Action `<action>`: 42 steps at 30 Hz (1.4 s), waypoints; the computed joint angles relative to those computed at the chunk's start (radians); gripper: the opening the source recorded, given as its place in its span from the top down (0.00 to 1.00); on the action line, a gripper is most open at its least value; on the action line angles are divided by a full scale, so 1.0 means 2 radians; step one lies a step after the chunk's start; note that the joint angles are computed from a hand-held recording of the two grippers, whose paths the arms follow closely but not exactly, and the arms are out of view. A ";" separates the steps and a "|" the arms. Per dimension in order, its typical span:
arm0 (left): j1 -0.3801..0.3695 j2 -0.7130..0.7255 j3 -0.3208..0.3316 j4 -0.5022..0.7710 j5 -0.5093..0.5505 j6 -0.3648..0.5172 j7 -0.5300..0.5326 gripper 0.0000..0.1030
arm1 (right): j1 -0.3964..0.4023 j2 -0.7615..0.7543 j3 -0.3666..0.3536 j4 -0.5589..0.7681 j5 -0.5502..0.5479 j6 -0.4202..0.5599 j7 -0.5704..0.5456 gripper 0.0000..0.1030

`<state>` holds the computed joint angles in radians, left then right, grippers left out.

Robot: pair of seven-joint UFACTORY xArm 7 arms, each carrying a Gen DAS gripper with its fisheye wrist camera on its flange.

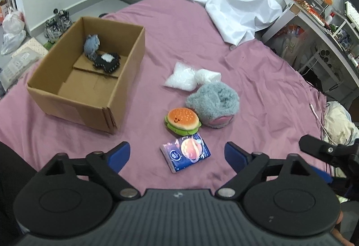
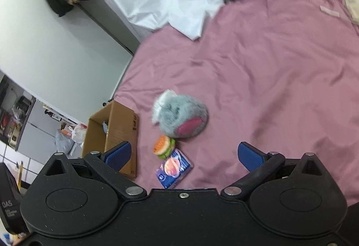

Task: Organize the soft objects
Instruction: 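Move both tools back toward the remaining plush pile, then grasp orange burger plush with left gripper while right gripper grasps blue tissue packet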

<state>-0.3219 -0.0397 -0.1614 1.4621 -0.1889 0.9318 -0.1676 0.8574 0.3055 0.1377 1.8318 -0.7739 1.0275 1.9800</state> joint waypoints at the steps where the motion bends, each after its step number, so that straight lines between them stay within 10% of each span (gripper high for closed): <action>1: 0.000 0.003 0.000 0.000 -0.001 -0.001 -0.001 0.17 | -0.005 -0.005 0.000 -0.012 0.007 -0.011 0.008 0.02; 14: -0.005 0.053 -0.003 0.006 -0.014 -0.013 -0.026 0.35 | -0.039 0.012 -0.003 -0.037 0.080 -0.113 0.057 0.13; 33: 0.009 0.136 0.000 0.065 -0.043 -0.016 -0.056 0.47 | -0.046 0.096 -0.035 0.014 0.213 -0.192 0.050 0.60; 42: 0.010 0.179 -0.006 0.104 -0.054 -0.007 -0.058 0.44 | -0.041 0.127 -0.040 0.054 0.242 -0.162 0.031 0.57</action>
<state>-0.3020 0.3182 -0.1743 1.6710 -0.2978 0.9170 -0.2828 0.7747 0.5592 0.0576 1.9397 -0.2897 0.7044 2.0422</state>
